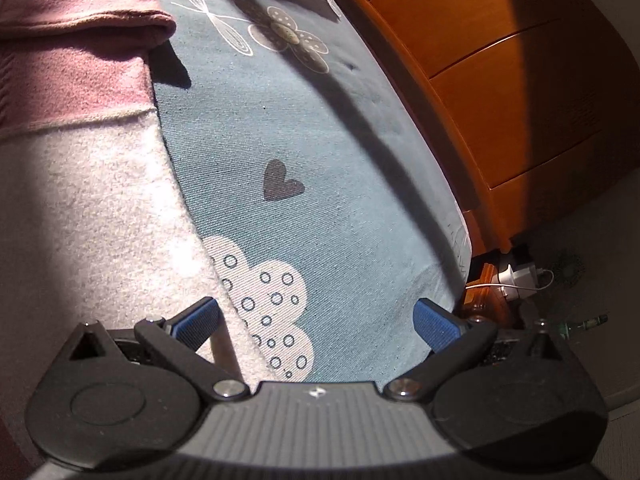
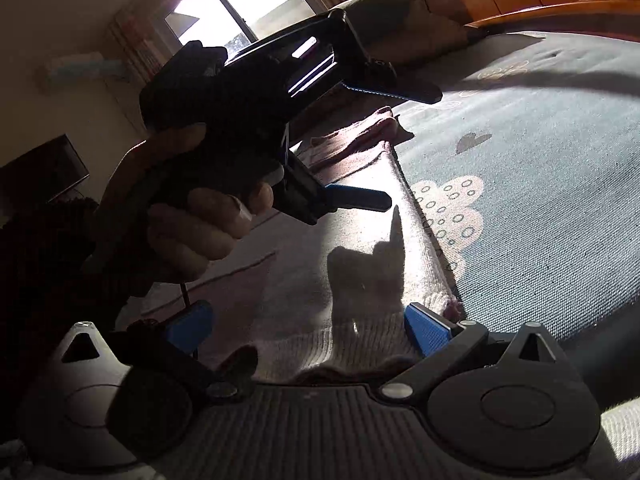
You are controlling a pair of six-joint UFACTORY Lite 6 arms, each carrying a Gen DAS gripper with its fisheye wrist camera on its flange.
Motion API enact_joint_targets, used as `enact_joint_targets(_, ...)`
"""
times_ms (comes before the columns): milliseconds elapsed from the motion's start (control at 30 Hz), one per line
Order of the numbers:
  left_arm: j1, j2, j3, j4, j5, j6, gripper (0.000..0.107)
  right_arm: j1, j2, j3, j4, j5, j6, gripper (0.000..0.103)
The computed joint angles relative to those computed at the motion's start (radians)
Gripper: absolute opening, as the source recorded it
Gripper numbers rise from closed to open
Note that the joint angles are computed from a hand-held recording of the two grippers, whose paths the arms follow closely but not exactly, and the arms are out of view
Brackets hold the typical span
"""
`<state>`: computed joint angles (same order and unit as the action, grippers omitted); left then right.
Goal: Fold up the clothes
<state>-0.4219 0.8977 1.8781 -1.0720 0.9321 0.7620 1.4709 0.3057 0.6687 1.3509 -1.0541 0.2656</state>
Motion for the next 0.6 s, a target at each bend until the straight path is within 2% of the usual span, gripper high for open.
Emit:
enact_joint_targets(67,-0.009,-0.024,-0.047,-0.013,-0.015,0.016,0.102,-0.005,-0.005,-0.009,-0.013,0.000,0.014,0.103)
enact_joint_targets(167,-0.014,-0.055,-0.074,-0.001,0.048,0.041,0.102,-0.012,-0.012,-0.022,-0.032,-0.002,0.037,0.103)
enact_joint_targets(267,-0.011,-0.088,-0.095,-0.001,0.052,0.060,0.102,-0.016,-0.015,-0.030,-0.044,-0.003,0.052,0.103)
enact_joint_targets(400,-0.009,-0.039,-0.050,0.000,0.076,0.007,0.102,-0.016,-0.012,-0.029,-0.044,-0.004,0.053,0.103)
enact_joint_targets(500,-0.030,-0.050,-0.076,0.030,0.071,-0.001,0.102,-0.016,-0.010,-0.027,-0.044,-0.002,0.049,0.103)
enact_joint_targets(600,-0.023,-0.050,-0.049,0.035,0.160,0.022,0.102,-0.013,-0.010,-0.027,-0.040,-0.002,0.042,0.103)
